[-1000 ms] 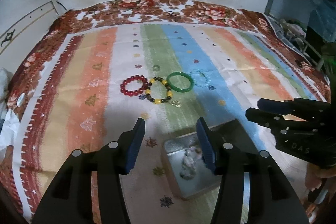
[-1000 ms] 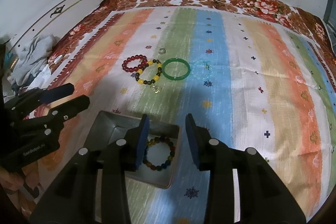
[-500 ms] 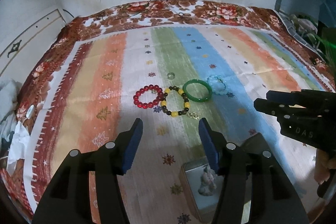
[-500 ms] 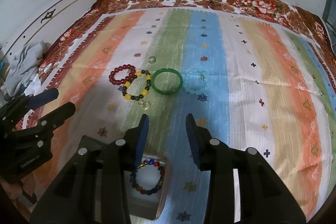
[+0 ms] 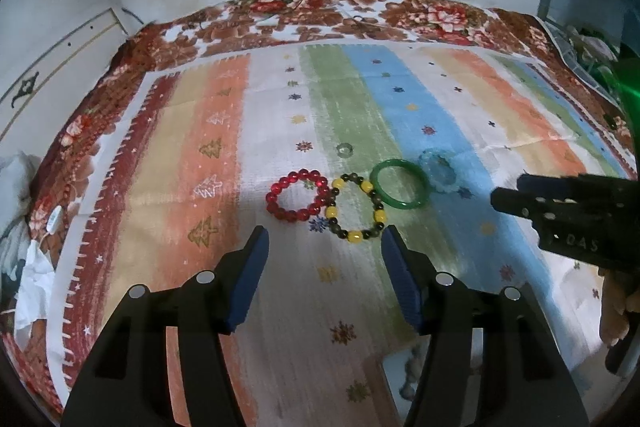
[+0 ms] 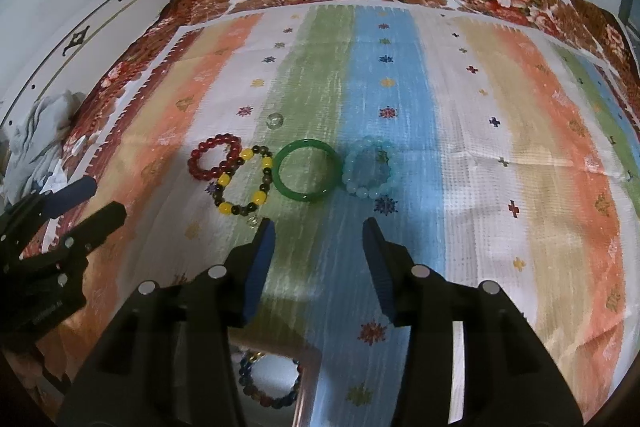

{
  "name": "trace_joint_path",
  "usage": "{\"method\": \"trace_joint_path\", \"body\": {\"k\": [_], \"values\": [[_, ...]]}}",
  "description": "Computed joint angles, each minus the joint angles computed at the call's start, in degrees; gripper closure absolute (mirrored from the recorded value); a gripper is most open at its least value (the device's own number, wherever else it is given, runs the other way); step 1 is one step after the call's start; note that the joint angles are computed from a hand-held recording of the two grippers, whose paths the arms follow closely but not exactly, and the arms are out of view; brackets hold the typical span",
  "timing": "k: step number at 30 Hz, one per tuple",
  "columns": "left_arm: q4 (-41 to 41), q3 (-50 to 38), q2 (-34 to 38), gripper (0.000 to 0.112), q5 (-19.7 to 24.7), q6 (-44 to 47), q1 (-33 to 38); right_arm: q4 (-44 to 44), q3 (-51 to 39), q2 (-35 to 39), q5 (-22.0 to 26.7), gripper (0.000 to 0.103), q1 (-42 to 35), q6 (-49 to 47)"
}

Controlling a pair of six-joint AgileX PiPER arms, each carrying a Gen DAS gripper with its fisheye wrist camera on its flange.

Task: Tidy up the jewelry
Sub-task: 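Move both open tools back toward the remaining bracelets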

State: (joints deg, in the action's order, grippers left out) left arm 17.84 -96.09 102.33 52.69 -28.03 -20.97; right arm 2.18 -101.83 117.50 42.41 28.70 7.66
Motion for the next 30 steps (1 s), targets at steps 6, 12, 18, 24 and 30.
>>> {"method": "trace_joint_path", "body": {"k": [6,12,18,24,30], "values": [[-3.7,-6.6,5.9,0.052,2.4,3.1,4.2,0.1,-4.3,3.0,2.2,0.047,-0.8,-0.2],[-5.7,-13.2,11.1,0.047,5.2,4.9,7.0,0.4,-11.7,7.9,6.6,0.041,-2.0,0.1],[-6.3,-18.3,15.2,0.039,7.3,6.7,8.3,0.3,-19.8,13.4,10.8,0.036,-3.0,-0.1],[-9.1,-24.6,20.3,0.035,10.3,8.4,10.2,1.3,-27.9,18.4,15.2,0.025,-3.9,-0.5],[-7.7,-32.6,26.3,0.034,14.2,8.7,11.0,1.4,-40.6,25.8,22.0,0.021,-4.4,-0.4]]}}
